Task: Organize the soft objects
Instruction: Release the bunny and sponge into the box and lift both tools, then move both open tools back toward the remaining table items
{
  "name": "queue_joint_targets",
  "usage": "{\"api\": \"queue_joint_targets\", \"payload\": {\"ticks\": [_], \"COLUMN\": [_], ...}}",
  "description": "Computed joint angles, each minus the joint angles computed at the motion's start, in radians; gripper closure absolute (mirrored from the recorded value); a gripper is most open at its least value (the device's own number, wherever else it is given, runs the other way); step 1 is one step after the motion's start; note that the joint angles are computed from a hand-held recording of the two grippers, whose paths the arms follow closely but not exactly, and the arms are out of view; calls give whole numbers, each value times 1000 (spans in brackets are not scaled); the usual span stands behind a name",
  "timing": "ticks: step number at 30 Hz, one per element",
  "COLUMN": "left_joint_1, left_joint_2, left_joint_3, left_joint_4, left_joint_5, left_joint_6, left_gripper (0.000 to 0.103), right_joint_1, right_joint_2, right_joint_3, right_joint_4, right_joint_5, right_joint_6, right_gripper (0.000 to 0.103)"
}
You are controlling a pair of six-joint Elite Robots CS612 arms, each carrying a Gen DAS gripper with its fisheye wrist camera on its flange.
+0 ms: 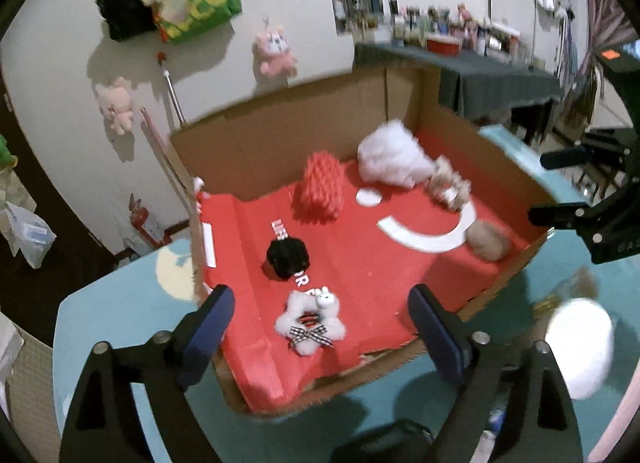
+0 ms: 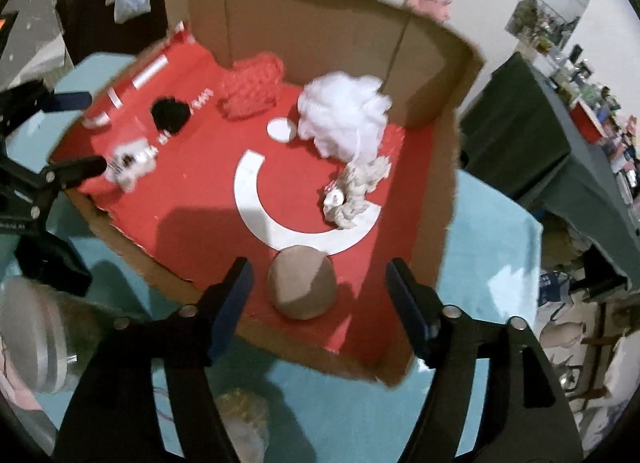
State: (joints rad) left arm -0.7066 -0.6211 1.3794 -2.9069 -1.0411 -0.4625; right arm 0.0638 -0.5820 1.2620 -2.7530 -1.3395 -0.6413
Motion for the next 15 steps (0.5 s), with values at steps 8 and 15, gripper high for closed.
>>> {"api": "queue_joint_targets", "payload": {"ticks": [8,15], "left_joint_1": [-74,-140], "left_joint_2": [-65,-96], "left_joint_3": [115,185], "left_joint_4": [-209,-369], "left_joint_5": [111,200], "left_joint_6": [-5,17], "left_gripper": [3,0], "right_joint_1": [-33,-64], "right_joint_2": [-103,-185], "right_joint_3": [177,343], "right_joint_4": [-203,-408], "right_joint_5": [132,211], "right_joint_6": [103,155], "right_gripper": [20,20]}}
